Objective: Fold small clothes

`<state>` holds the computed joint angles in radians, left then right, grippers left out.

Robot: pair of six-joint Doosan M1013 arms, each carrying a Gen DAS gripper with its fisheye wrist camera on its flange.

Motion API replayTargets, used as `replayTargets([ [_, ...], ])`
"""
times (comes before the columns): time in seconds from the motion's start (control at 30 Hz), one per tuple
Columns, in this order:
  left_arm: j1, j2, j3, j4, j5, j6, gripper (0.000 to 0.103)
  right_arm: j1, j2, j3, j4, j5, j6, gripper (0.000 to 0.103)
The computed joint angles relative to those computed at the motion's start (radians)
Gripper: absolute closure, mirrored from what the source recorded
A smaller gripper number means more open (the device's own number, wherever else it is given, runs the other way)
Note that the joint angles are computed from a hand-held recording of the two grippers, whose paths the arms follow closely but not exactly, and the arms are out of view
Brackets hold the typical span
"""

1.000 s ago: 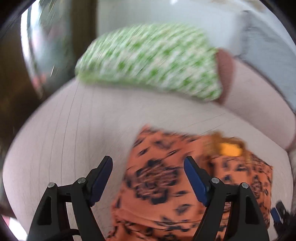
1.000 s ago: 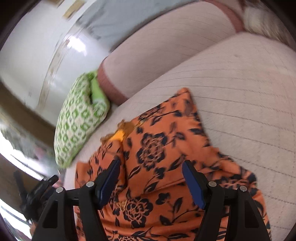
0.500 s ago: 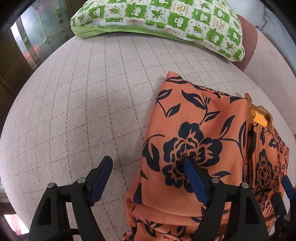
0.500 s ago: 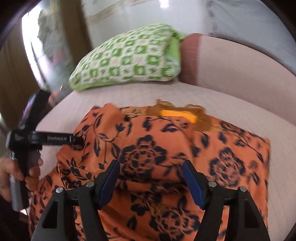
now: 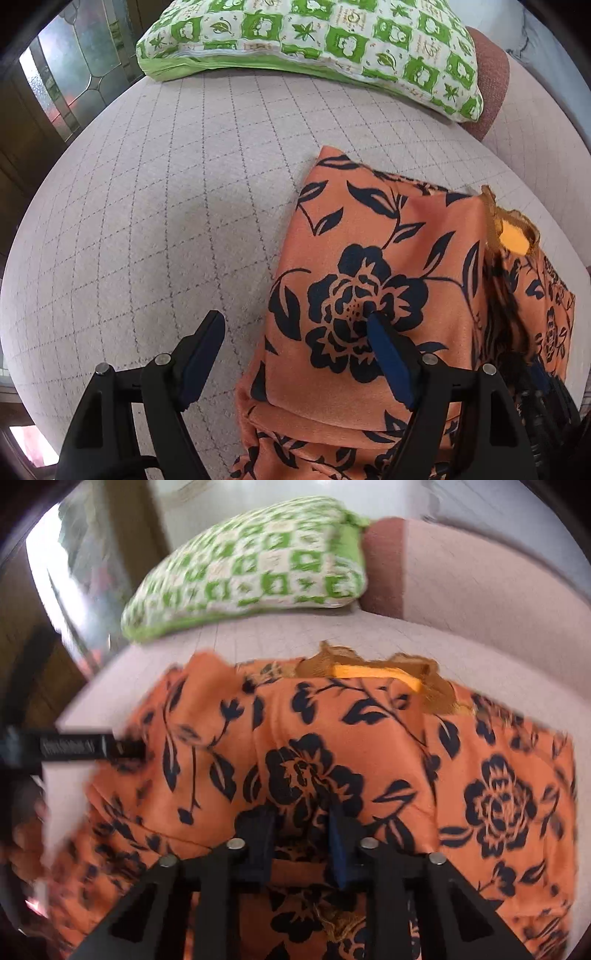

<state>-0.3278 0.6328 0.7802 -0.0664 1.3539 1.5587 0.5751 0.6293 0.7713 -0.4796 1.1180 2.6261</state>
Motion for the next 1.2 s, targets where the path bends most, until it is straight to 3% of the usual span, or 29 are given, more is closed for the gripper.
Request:
replayTargets([
  [0.17, -0.005, -0.018, 0.001, 0.022, -0.041, -0.014, 0.023, -0.009, -0.155, 0.23, -0.132, -0.177, 0.324, 0.081],
  [0.3, -0.016, -0.026, 0.008, 0.037, -0.063, 0.002, 0.023, -0.023, -0.265, 0.392, -0.272, -0.209, 0.615, 0.081],
  [0.47, -0.035, -0.016, 0.01, 0.047, -0.022, 0.034, 0.023, -0.067, -0.337, 0.542, -0.228, -0.188, 0.863, 0.081],
  [0.53, -0.04, -0.021, 0.018, 0.059, -0.034, 0.042, 0.023, -0.09, -0.355, 0.579, -0.145, -0.245, 0.868, 0.081],
  [0.6, -0.046, -0.019, 0.015, 0.077, -0.038, 0.041, 0.023, -0.124, -0.355, 0.585, 0.058, -0.306, 0.718, 0.08],
  [0.77, -0.051, -0.015, 0.008, 0.089, -0.033, 0.026, 0.023, -0.146, -0.393, 0.602, 0.228, -0.322, 0.611, 0.078],
  [0.83, -0.056, -0.02, 0.016, 0.109, -0.048, 0.024, 0.023, -0.131, -0.413, 0.608, 0.165, -0.263, 0.688, 0.078],
  [0.93, -0.067, -0.038, 0.04, 0.135, -0.098, -0.007, 0.023, -0.064, -0.404, 0.555, -0.101, -0.008, 0.849, 0.076],
  [0.97, -0.069, -0.046, 0.052, 0.131, -0.116, -0.011, 0.023, -0.043, -0.397, 0.542, -0.201, 0.028, 0.876, 0.076],
  [1.0, -0.071, -0.056, 0.065, 0.122, -0.141, -0.007, 0.023, -0.034, -0.392, 0.535, -0.251, 0.011, 0.873, 0.075],
  [1.1, -0.084, -0.074, 0.098, 0.116, -0.193, 0.03, 0.023, -0.051, -0.383, 0.546, -0.258, -0.209, 0.78, 0.076],
  [1.2, -0.103, -0.059, 0.099, 0.165, -0.175, 0.055, 0.023, -0.068, -0.345, 0.515, -0.18, -0.223, 0.692, 0.076],
])
